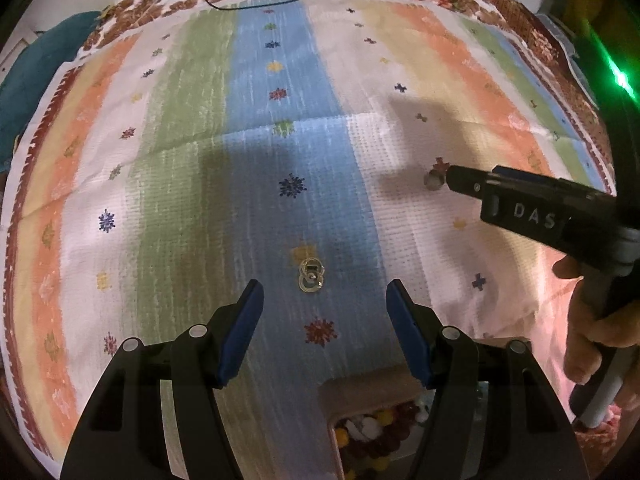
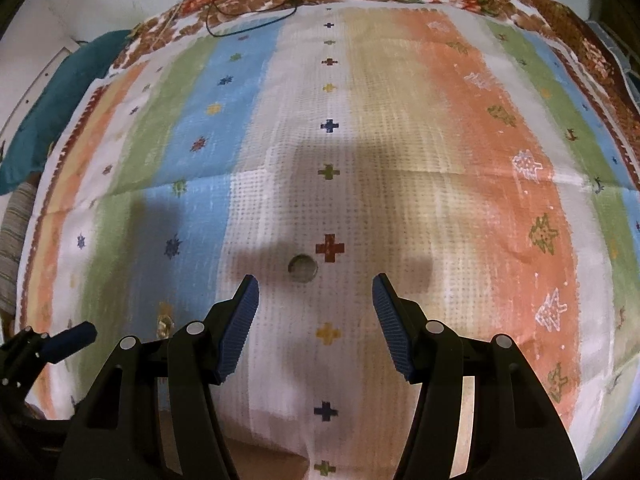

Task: Organize jewelry
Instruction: 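Grasp the gold charm ring with the left tool while the right tool grasps the silver ring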

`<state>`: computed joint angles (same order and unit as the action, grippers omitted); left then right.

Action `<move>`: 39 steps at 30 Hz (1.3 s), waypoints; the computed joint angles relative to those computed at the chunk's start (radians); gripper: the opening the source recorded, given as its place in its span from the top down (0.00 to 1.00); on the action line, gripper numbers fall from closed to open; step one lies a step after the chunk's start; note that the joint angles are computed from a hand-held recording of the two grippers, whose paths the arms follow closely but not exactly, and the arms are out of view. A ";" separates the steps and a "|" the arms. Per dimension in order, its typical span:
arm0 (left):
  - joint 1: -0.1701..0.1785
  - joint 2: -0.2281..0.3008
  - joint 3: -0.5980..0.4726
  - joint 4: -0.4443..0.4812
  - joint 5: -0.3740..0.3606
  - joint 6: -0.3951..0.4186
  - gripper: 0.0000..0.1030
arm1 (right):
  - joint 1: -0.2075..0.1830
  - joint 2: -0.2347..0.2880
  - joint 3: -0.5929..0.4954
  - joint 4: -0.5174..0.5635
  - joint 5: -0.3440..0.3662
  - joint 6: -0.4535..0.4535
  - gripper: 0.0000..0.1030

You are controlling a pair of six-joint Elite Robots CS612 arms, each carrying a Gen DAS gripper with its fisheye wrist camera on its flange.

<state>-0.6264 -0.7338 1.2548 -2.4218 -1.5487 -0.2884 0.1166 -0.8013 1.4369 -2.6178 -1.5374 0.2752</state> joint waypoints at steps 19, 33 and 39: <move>0.015 0.071 -0.082 0.083 -0.018 0.031 0.51 | 0.010 0.071 -0.101 0.090 -0.006 -0.069 0.43; 0.019 0.095 -0.104 0.089 -0.020 0.058 0.77 | 0.009 0.076 -0.107 0.113 -0.013 -0.111 0.57; 0.033 0.093 -0.093 0.066 -0.066 0.040 0.85 | 0.005 0.074 -0.103 0.115 0.005 -0.102 0.80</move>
<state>-0.5935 -0.6407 1.1617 -2.3558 -1.6150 -0.2482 0.1219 -0.7272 1.3339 -2.5029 -1.5324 0.1730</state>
